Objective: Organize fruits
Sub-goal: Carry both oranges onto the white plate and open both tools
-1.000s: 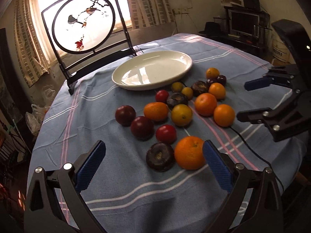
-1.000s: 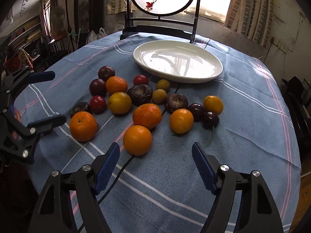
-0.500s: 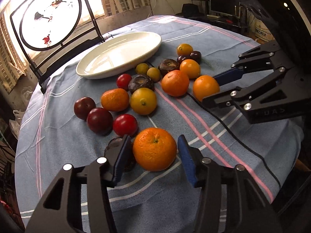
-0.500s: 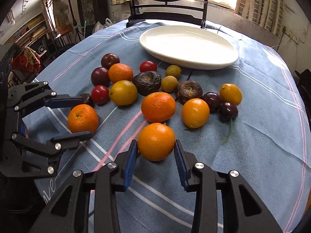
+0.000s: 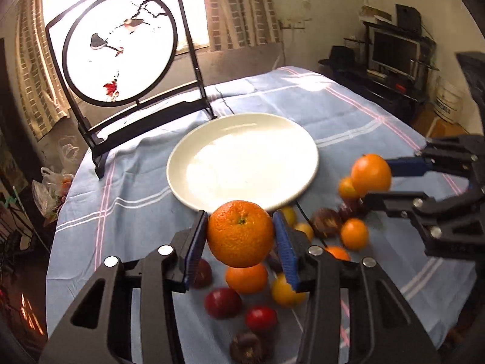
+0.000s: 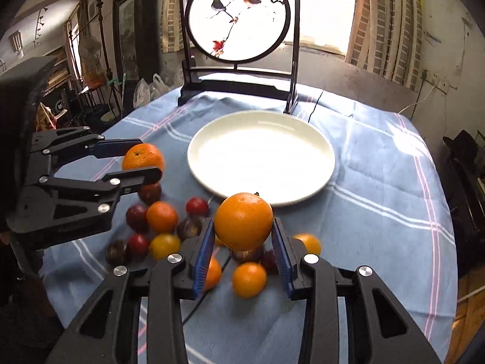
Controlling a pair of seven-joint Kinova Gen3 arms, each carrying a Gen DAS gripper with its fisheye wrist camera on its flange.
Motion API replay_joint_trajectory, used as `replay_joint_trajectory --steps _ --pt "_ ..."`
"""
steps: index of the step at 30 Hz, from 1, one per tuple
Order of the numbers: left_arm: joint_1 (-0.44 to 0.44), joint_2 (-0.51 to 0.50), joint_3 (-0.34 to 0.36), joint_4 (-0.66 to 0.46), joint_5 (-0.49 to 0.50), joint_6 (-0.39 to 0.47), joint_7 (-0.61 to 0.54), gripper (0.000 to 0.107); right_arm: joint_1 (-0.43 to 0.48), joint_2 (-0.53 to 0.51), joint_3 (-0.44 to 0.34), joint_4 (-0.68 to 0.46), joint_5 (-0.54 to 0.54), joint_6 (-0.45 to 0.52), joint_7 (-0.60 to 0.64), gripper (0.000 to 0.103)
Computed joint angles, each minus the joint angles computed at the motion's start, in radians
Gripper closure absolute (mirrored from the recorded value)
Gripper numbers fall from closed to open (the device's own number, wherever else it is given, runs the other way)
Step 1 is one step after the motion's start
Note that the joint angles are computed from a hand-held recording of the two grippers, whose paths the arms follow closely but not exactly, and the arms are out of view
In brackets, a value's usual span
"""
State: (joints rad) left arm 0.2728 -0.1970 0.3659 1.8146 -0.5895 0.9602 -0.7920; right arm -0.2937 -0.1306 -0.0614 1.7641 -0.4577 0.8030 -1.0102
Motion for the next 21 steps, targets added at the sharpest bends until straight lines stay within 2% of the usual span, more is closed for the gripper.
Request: replay_joint_trajectory --steps 4,8,14,21 --pt "-0.031 0.147 -0.072 -0.122 -0.007 0.011 -0.002 0.064 0.008 0.127 -0.009 -0.118 -0.02 -0.014 -0.028 0.064" --pt "-0.008 0.263 -0.142 -0.192 0.002 0.041 -0.036 0.064 0.011 0.252 -0.043 -0.224 0.064 -0.006 -0.123 0.064" --pt "0.03 0.297 -0.221 -0.176 0.023 -0.009 -0.081 0.064 0.002 0.381 -0.075 -0.343 0.155 0.032 -0.208 0.064" --pt "0.05 0.317 -0.259 -0.175 0.001 -0.026 -0.065 0.062 -0.002 0.437 -0.11 -0.399 0.194 0.061 -0.226 0.062"
